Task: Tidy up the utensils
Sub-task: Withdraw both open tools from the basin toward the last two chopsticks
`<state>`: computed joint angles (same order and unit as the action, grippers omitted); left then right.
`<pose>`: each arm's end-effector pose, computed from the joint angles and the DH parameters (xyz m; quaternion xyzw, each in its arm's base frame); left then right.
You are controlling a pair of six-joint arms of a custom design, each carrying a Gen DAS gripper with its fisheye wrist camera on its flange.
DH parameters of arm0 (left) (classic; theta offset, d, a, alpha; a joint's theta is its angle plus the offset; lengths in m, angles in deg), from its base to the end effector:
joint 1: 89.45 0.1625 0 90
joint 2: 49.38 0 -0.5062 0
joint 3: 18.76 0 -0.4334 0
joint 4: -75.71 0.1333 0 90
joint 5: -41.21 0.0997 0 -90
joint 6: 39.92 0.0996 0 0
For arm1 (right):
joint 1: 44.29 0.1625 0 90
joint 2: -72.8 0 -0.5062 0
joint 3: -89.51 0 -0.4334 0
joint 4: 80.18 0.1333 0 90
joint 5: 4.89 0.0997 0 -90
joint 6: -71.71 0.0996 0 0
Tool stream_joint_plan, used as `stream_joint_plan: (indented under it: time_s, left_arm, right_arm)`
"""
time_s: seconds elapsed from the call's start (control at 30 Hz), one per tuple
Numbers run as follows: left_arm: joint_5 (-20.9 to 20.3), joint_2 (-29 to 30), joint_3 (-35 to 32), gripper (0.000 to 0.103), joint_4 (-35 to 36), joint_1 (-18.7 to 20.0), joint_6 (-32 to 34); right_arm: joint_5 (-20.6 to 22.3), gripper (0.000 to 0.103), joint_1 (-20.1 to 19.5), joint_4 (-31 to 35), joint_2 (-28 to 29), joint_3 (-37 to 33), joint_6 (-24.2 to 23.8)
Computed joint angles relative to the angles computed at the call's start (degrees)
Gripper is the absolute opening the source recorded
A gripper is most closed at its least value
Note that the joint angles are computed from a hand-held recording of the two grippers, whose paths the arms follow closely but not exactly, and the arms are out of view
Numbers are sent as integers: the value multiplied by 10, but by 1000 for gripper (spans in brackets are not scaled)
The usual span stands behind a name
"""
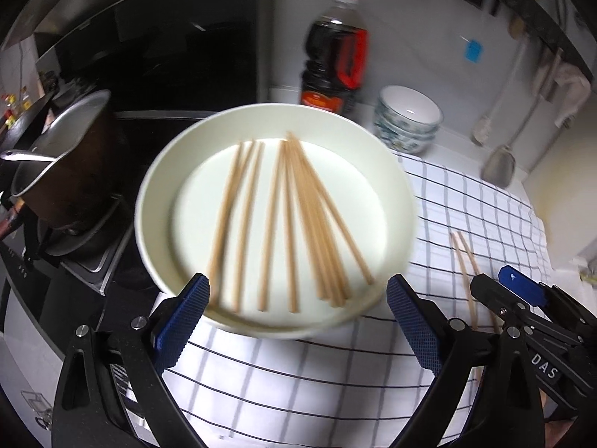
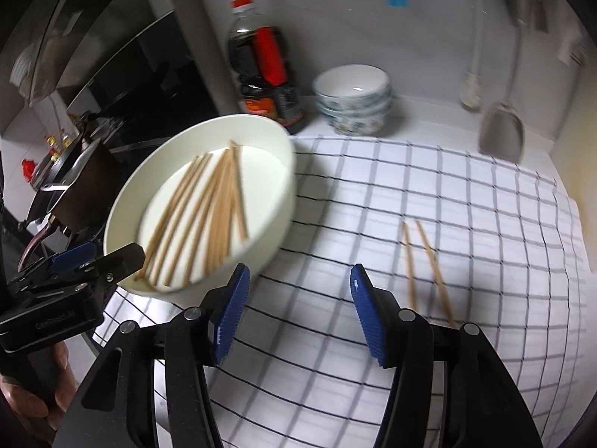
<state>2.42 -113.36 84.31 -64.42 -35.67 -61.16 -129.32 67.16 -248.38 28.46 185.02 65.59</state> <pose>-0.2247 -0.6638 0.3020 0.0758 0.8954 -0.2828 0.3355 0.3496 -0.6791 0.1508 0.1541 -0.9185 0.2596 0.2554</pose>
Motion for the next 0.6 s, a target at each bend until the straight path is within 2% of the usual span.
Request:
stream_joint_plan:
  time_s: [0.37, 0.6]
  left_arm:
    - [-38, 35, 6, 94, -37, -21, 31]
    - [-46, 58, 9, 94, -51, -33, 43]
  right_arm:
    - [-27, 54, -40, -78, -55, 86, -1]
    - [-43, 54, -67, -108, -79, 126, -9]
